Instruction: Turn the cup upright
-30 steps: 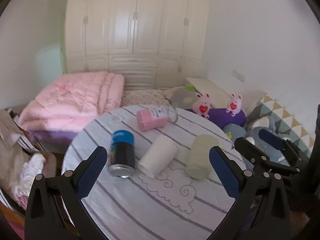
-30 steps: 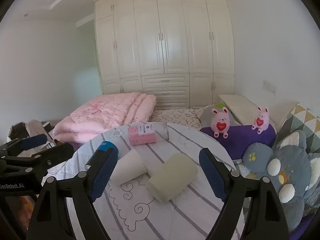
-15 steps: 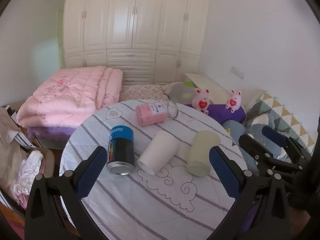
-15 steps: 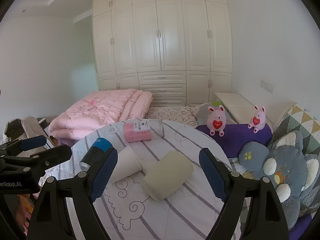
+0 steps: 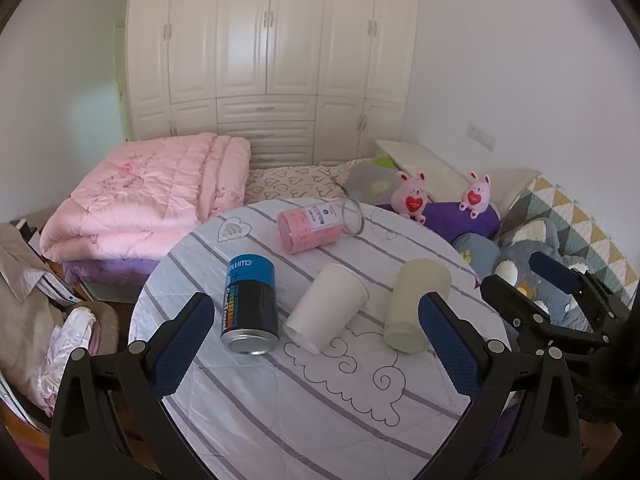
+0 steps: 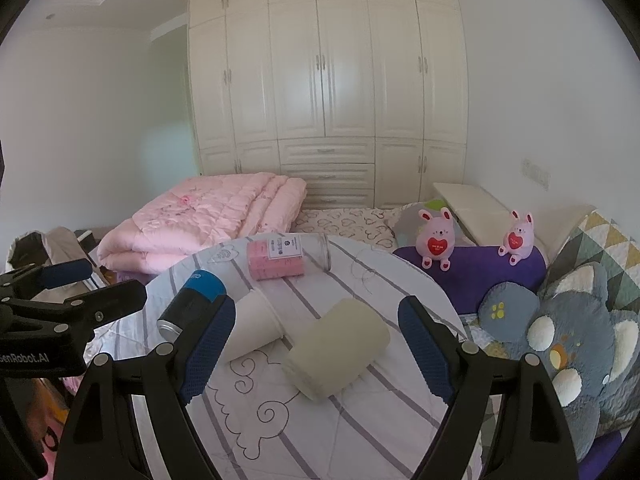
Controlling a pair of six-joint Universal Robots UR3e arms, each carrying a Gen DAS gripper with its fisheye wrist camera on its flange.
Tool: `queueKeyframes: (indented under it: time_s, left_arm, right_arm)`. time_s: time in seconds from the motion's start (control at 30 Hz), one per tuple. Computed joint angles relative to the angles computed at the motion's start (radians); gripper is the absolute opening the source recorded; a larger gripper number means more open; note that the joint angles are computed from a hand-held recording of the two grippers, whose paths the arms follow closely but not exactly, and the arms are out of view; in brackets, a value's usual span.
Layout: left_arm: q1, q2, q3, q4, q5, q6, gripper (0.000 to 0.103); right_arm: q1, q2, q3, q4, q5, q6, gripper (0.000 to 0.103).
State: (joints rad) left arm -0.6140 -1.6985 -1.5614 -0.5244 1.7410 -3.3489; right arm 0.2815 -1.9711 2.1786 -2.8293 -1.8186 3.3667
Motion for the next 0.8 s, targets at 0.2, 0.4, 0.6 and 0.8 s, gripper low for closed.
queueKeyframes:
  time_s: [0.2,0.4,0.6,0.8]
  left_arm:
    - [-0.002,-0.021,0.046,-0.032,0.012,0.008,0.103]
    - [-0.002,-0.035,0.073,-0.053,0.012,0.011,0.103]
    - [0.007,-0.067,0.115,-0.066,-0.001,0.027,0.103]
    - [0.002,-0.107,0.176,-0.097,0.005,0.042,0.103]
  right_arm:
    - [-0.022,0.002,-0.004,0.011,0.022,-0.006,0.085]
    - [-0.036,0.007,-0.006,0.012,0.037,-0.006,0.085]
    - [-0.064,0.003,0.001,0.015,0.065,-0.015,0.085]
    - [-0.094,0.005,0.01,0.007,0.094,-0.019,0.085]
